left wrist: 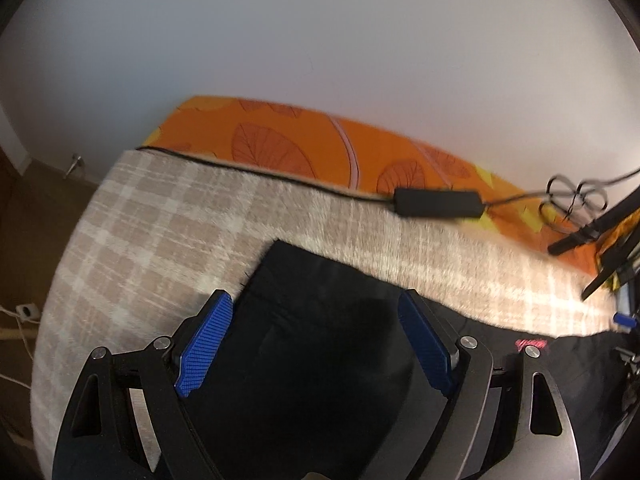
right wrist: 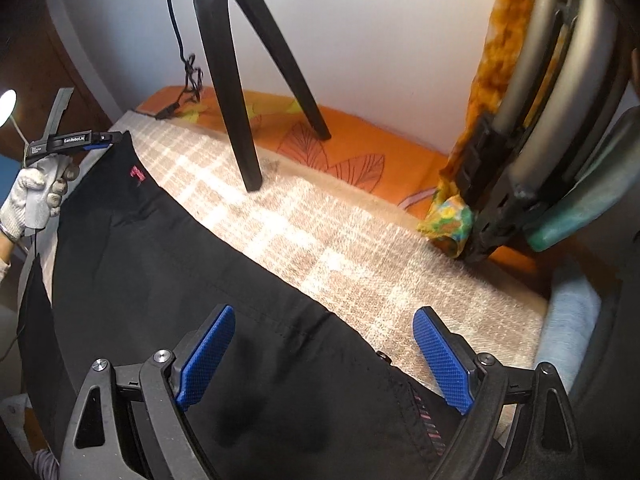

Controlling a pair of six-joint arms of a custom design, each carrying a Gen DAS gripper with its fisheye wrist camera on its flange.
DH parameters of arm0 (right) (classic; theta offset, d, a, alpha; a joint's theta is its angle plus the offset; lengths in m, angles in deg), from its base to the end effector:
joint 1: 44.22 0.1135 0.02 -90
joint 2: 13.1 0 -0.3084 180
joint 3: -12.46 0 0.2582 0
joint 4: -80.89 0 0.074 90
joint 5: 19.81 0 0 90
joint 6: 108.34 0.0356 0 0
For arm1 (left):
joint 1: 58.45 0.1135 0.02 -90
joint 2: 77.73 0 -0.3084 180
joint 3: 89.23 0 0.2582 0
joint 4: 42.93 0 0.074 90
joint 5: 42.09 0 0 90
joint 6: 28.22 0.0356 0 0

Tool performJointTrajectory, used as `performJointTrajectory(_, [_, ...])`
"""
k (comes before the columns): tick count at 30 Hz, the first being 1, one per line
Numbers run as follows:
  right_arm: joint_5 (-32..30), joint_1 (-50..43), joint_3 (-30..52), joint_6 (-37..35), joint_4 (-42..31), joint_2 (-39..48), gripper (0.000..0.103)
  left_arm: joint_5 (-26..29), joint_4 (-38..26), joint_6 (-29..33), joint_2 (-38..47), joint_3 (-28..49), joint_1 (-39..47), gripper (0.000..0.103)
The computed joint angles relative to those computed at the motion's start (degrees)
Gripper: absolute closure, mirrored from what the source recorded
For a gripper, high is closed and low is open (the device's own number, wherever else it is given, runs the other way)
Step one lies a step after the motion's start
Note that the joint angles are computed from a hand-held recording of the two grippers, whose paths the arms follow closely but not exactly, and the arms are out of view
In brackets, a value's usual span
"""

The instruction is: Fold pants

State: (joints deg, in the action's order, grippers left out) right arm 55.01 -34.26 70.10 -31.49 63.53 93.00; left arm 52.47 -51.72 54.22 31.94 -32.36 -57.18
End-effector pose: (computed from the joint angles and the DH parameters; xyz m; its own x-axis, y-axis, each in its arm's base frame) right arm 0.3147 0.0647 0.1177 -0.8129 -0.3657 -0.4532 -0.4698 0.8717 0.1394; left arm 0.3320 0.0045 0.1019 -0.8738 -0.1506 -0.4624 -0.1001 0.9862 -0.1319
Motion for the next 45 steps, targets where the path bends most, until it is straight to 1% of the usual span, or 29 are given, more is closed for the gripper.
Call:
performJointTrajectory(2, [0.4,0.4,0.7,-0.9,-1.1,0.8,0.011,-3.1,1.9,0.9,0.6,-0.7,-1.6,0.019])
performJointTrajectory(5, [2.9,2.1,2.0,-1.8,-2.1,2.8,0.009,-5.0,3.6,1.0,1.2,-1.0,-2.9,0.019])
performJointTrajectory(6, [3.8,2.8,2.3,-1.9,-2.0,3.4,0.006,-5.1,4.0,1.0,1.1,-1.2,-3.0,0.023])
performJointTrajectory(7, [4.5,3.5,2.4,-2.2,-1.9,3.7,0.005,-5.3,4.5,1.3,1.0,-1.4,-3.2,0.031])
performJointTrajectory(8, [5.4,4.4,2.4,-2.3,-1.5,3.8,0.005,-5.7,5.1,1.5,0.7,-1.8,-3.7,0.036])
performJointTrajectory(9, [5.7,5.0,2.1,-2.4,-1.0,3.7,0.007,-6.0,5.5,1.5,0.6,-2.0,-4.2,0.047])
performJointTrajectory(10, [5.8,5.4,1.8,-2.4,-0.6,3.4,0.014,-6.3,5.8,1.5,0.3,-2.2,-4.7,0.061])
performJointTrajectory(11, [5.7,5.9,1.3,-2.2,0.0,2.9,0.018,-6.2,6.1,1.5,-0.1,-2.7,-5.0,0.066])
performJointTrajectory(12, [5.5,6.3,0.8,-2.1,0.5,2.3,0.032,-6.3,6.2,1.4,-0.3,-2.8,-5.5,0.075])
performJointTrajectory(13, [5.4,7.0,0.2,-1.9,1.1,1.6,0.044,-6.6,6.4,1.4,-0.5,-2.9,-6.3,0.083])
performJointTrajectory(14, [6.2,7.9,-0.4,-1.3,1.5,0.9,0.049,-7.0,6.6,1.6,-0.5,-3.0,-7.0,0.087])
performJointTrajectory(15, [6.7,8.5,-1.0,-0.7,2.1,0.3,0.063,-7.2,6.7,1.9,-0.8,-3.1,-7.6,0.094])
performJointTrajectory(16, [6.3,8.9,-1.5,-0.4,2.3,-0.2,0.073,-7.6,6.5,1.5,-1.2,-3.3,-8.3,0.096])
performJointTrajectory(17, [6.6,9.4,-2.1,-0.1,2.6,-0.7,0.077,-7.7,6.5,1.1,-1.8,-3.6,-8.6,0.097])
performJointTrajectory(19, [8.3,11.2,-3.3,0.3,2.9,-2.1,0.089,-6.2,7.3,0.3,-3.3,-4.9,-7.9,0.098])
performJointTrajectory(23, [9.3,13.2,-7.2,2.2,5.4,-6.3,0.093,-3.7,7.6,0.7,-8.4,-7.8,-6.3,0.099])
performJointTrajectory(28, [9.3,13.3,-12.0,3.7,3.4,-17.9,0.094,-1.2,5.0,1.3,-19.4,-12.1,-4.6,0.099])
performJointTrajectory(29, [9.3,13.4,-12.9,4.0,2.6,-20.4,0.094,-0.5,3.5,1.4,-23.0,-13.2,-4.1,0.099])
performJointTrajectory(30, [9.6,13.8,-13.5,4.5,1.6,-22.7,0.094,0.0,3.0,1.6,-24.2,-13.4,-3.7,0.099])
performJointTrajectory(33, [11.7,16.4,-14.4,5.3,-3.2,-30.2,0.094,0.7,-1.9,2.7,-33.7,-16.0,-2.9,0.099])
performJointTrajectory(34, [12.3,17.4,-14.9,6.0,-4.8,-33.0,0.094,0.9,-2.8,2.7,-35.6,-16.4,-2.7,0.099])
performJointTrajectory(36, [12.7,19.4,-15.1,8.0,-7.3,-36.9,0.094,2.5,-7.6,3.1,-42.5,-17.7,-1.0,0.099])
performJointTrajectory(38, [14.4,22.6,-14.7,10.3,-11.2,-41.6,0.094,3.7,-13.1,4.0,-49.8,-18.5,0.5,0.099])
performJointTrajectory(39, [16.1,25.2,-14.5,11.7,-13.4,-44.1,0.094,3.9,-16.8,4.7,-54.9,-19.0,1.0,0.099])
performJointTrajectory(41, [19.4,31.2,-14.0,15.2,-18.4,-49.3,0.094,5.2,-22.4,6.0,-61.8,-19.6,2.7,0.099])
performJointTrajectory(42, [22.1,35.4,-13.8,17.7,-21.2,-51.7,0.094,7.3,-27.2,7.2,-67.4,-20.0,5.0,0.099])
performJointTrajectory(43, [24.4,39.2,-13.6,20.1,-23.4,-53.4,0.094,8.7,-30.3,8.4,-70.6,-20.1,6.8,0.099])
performJointTrajectory(44, [27.4,44.1,-13.4,23.3,-26.3,-55.7,0.094,10.8,-34.7,10.1,-75.0,-20.2,9.4,0.099])
performJointTrajectory(45, [30.3,49.0,-13.1,27.0,-29.1,-57.4,0.094,14.1,-40.1,13.1,-80.0,-20.4,13.7,0.099])
